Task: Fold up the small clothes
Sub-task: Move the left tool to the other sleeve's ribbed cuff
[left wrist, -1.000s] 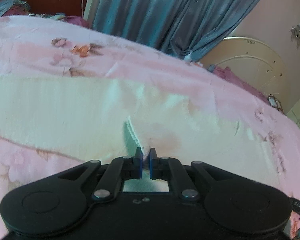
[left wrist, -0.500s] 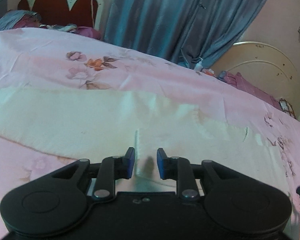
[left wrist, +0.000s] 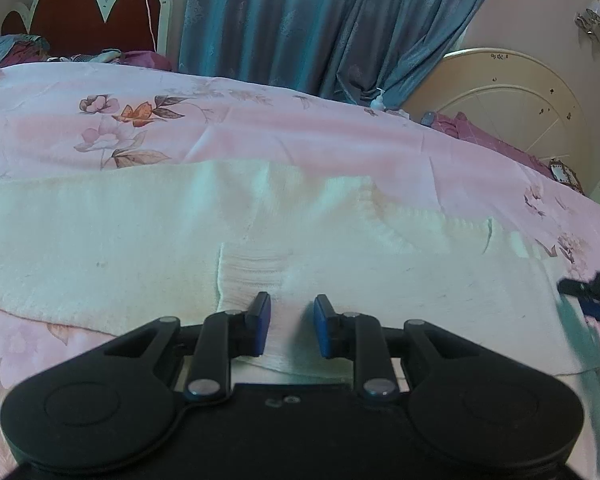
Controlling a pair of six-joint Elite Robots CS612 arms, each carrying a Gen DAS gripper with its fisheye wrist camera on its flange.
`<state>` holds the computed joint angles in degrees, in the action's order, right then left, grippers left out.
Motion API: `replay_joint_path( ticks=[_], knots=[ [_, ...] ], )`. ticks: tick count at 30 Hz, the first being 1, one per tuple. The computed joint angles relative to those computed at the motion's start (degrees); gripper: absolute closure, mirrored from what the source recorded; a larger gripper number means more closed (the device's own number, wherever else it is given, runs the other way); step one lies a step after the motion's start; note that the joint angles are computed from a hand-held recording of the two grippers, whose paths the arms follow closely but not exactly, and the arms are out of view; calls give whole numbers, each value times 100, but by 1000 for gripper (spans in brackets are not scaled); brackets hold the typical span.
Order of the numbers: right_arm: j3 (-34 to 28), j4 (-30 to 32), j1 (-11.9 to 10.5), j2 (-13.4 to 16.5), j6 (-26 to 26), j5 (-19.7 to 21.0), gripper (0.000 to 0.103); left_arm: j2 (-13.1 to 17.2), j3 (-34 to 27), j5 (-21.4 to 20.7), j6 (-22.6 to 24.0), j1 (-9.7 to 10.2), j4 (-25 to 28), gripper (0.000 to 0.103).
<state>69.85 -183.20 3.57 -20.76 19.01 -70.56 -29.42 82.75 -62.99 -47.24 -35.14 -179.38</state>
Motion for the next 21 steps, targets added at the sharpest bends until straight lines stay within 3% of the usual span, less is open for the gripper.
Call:
replay_joint_path(
  ticks=[1, 2, 3, 6, 8, 14, 17, 21],
  knots=[
    [-72, 27, -1, 35, 25, 18, 57, 1, -2, 5, 2, -3, 4, 80],
    [-128, 72, -1, 61, 51, 40, 79, 5, -5, 17, 12, -6, 7, 80],
    [-154, 116, -1, 69, 141, 20, 90, 8, -7, 33, 36, -11, 8, 80],
    [-79, 27, 16, 33, -35, -85, 96, 18, -15, 57, 95, -17, 8, 80],
    [-48, -23, 87, 22, -404, -566, 96, 10, -11, 22, 77, -10, 14, 79],
    [89, -19, 90, -120, -682, -674, 95, -67, -1, -92, -4, 14, 211, 80],
    [314, -383, 97, -232, -836, -510, 95, -99, 14, 25, 78, -31, 292, 77],
    [454, -419, 179, -321, -1134, -140, 95, -113, 31, 99, 141, -63, 375, 76]
  ],
)
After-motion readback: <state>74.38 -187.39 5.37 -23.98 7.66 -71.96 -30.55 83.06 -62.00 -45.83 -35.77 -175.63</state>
